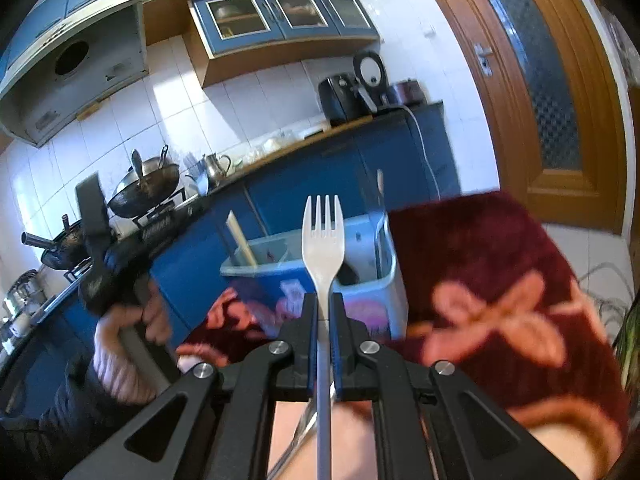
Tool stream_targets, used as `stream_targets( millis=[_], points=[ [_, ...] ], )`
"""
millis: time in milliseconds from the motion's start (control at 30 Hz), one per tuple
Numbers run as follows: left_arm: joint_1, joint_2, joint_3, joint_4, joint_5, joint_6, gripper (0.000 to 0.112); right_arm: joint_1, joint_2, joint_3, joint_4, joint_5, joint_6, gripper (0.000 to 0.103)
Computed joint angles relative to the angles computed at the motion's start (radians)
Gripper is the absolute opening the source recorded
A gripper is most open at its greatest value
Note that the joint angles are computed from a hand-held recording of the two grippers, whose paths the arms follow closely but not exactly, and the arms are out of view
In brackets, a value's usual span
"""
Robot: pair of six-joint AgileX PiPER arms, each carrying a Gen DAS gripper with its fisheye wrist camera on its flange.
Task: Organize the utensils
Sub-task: 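Lift the silver fork with the left tool while the right tool carries the white fork, then drop the fork in the box with the left tool while the right drops the white fork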
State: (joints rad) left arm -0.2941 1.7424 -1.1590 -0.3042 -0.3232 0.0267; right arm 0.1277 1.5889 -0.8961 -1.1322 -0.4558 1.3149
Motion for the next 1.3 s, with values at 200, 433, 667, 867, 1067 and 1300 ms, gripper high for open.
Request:
stream_targets(
  millis=[200, 433, 667, 867, 1067, 1300],
  points=[
    [-0.001, 0.021, 0.0, 0.03, -0.007, -0.022, 0.005, 0.042, 0.115, -0.148, 0.245, 0.006, -0.259, 0.007],
    [0.013, 0.041, -0.011, 0.1, 0.013, -0.097, 0.005, 0.089, 0.271, -0.339, 0.456, 0.035, -0.507, 0.007],
    [0.016, 0.051, -0.017, 0.148, 0.023, -0.15, 0.005, 0.106, 0.37, -0.425, 0.609, 0.013, -0.665, 0.007],
    [0.016, 0.058, -0.019, 0.179, 0.03, -0.187, 0.005, 0.099, 0.383, -0.402, 0.598, -0.006, -0.658, 0.007],
    [0.018, 0.063, -0.022, 0.198, 0.038, -0.216, 0.005, 0.093, 0.369, -0.366, 0.575, -0.007, -0.636, 0.008],
    [0.019, 0.069, -0.025, 0.215, 0.04, -0.237, 0.005, 0.103, 0.377, -0.392, 0.635, 0.009, -0.683, 0.008]
  ],
)
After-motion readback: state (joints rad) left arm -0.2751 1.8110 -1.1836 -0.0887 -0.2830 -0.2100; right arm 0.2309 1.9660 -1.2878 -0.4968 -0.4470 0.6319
